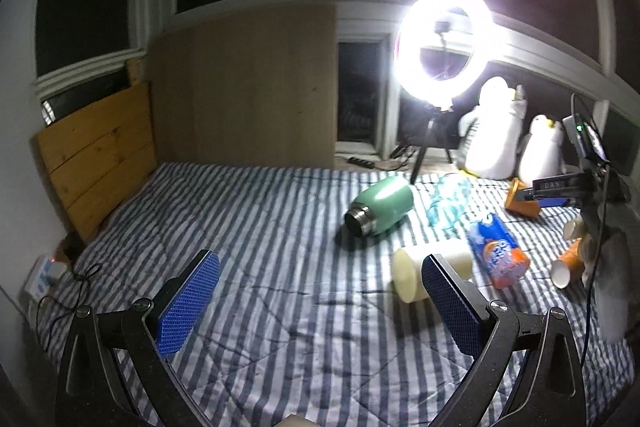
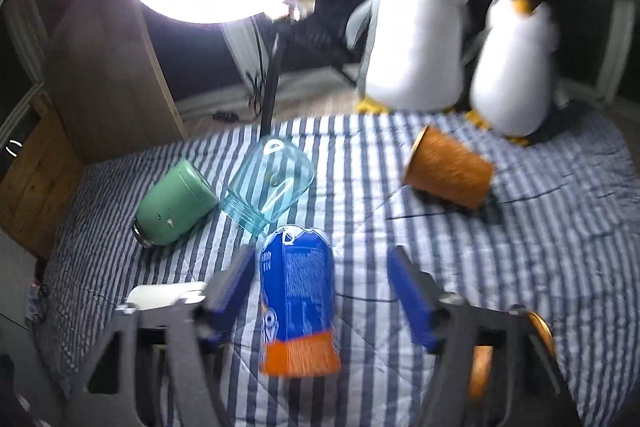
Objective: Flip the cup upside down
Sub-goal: 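Reach the right tool to the blue drink bottle and close on it, then lift the blue bottle with the right tool and rotate it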
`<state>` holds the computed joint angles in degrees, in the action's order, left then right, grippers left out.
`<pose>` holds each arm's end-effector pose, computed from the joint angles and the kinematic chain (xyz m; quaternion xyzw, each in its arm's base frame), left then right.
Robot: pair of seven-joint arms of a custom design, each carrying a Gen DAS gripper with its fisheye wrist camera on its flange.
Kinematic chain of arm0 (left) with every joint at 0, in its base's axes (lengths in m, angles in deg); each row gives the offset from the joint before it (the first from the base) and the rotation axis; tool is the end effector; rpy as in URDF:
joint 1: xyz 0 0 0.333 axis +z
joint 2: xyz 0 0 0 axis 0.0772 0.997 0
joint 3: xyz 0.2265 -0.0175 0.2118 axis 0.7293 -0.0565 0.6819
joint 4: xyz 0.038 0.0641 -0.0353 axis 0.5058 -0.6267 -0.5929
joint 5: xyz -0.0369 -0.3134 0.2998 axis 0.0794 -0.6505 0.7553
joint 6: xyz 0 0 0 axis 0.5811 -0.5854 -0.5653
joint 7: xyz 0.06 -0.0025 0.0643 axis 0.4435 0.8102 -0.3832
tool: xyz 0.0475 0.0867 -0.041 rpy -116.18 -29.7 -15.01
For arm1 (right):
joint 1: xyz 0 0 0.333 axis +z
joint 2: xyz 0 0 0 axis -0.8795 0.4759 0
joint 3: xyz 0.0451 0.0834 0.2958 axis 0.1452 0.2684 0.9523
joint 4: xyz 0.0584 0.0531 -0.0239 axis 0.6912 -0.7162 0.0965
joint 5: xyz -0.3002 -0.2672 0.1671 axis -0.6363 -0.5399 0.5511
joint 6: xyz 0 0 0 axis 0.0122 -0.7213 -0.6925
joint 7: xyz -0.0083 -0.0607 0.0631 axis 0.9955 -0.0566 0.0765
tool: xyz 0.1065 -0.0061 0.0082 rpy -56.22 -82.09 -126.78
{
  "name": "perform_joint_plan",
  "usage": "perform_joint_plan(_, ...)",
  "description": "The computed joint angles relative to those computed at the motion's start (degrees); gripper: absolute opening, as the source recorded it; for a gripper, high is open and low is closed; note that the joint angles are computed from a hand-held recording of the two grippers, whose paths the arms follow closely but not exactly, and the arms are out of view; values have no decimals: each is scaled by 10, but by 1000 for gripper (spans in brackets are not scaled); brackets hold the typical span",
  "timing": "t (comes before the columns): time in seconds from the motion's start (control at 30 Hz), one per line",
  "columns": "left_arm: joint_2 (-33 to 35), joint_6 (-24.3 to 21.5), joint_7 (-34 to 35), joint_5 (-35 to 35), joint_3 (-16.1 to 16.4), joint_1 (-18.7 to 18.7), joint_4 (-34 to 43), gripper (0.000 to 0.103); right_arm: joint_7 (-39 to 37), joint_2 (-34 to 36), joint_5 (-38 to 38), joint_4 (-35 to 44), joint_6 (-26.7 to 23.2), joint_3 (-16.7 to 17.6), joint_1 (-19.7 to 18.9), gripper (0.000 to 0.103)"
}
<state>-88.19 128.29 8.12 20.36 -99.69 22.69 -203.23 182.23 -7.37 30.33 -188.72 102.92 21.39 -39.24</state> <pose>0.3988 -0.2426 0.4603 -0.6572 0.5781 -0.3119 0.3695 0.5872 0.3021 0.3934 -0.6535 0.6858 -0.1893 0.2584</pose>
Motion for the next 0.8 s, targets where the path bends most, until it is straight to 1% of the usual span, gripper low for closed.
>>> perform_joint_plan(0.07,-1,-16,0,-6,9,-10,-3,102,-74,34,74,36,-19,19,-21,46)
perform_joint_plan(0.1,-2,-24,-2,-7,13,-15,-5,102,-105,47,107,51,-26,26,-29,45)
perform_joint_plan(0.17,-8,-43,-11,-7,17,-21,-8,102,-153,73,157,83,-43,35,-38,41)
perform_joint_plan(0.3,-17,-80,-33,1,27,-36,-15,102,-221,131,221,159,-86,43,-47,40)
perform_joint_plan(0.47,-33,-124,-63,14,52,-68,-33,102,-289,183,259,227,-143,47,-44,40)
perform_joint_plan(0.6,-50,-141,-89,30,65,-85,-44,102,-319,185,287,228,-147,48,-45,40)
perform_joint_plan(0.8,-40,-133,-100,54,73,-96,-39,102,-332,147,308,169,-124,46,-46,40)
